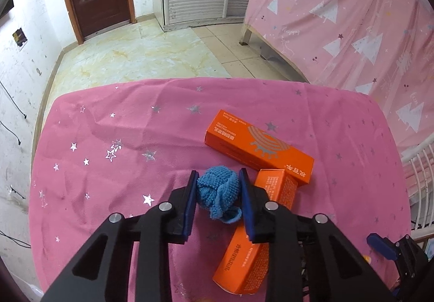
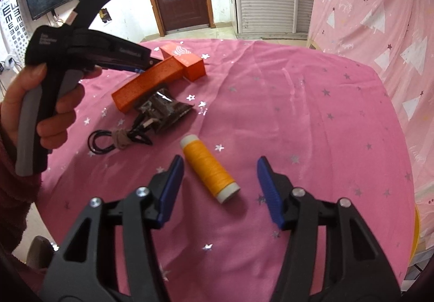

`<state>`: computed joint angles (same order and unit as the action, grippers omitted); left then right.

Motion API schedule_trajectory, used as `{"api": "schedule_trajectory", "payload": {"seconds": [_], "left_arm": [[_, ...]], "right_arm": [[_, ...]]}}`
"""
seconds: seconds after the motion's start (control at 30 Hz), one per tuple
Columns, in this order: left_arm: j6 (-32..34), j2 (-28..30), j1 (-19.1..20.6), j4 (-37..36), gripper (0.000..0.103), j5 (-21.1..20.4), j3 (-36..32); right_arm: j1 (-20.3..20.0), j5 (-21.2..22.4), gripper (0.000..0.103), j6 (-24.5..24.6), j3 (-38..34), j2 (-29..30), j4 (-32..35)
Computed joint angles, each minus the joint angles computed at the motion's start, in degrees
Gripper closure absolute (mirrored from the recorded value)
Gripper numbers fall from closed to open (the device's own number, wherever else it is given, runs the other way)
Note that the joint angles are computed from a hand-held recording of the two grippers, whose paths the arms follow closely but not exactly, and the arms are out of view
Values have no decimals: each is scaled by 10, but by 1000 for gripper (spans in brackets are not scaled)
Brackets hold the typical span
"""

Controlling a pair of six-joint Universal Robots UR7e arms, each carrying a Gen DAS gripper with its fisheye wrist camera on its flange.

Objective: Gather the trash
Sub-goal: 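Grasp the blue knit ball with the left tool while the right tool grasps the yellow thread spool, then carry ball and spool over the yellow bin and open both tools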

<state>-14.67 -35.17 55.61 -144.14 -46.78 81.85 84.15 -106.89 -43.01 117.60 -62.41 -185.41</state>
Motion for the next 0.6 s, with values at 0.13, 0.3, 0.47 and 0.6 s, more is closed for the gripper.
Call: {"api": "schedule_trajectory", "payload": {"seconds": [0.13, 0.3, 0.47, 0.6], "left_arm": [[-6, -6, -5, -4, 81, 9, 9], [-11, -23, -19, -23, 81, 21, 30], [-10, -42, -34, -35, 81, 28, 51], [-10, -46, -46, -37, 81, 32, 56]], "right_arm": [[4, -11, 72, -12, 3, 5, -19], [3, -18, 87, -21, 5, 8, -40], [-6, 4, 87, -11, 12, -3, -48], [-15, 18, 87, -5, 15, -15, -51]]}}
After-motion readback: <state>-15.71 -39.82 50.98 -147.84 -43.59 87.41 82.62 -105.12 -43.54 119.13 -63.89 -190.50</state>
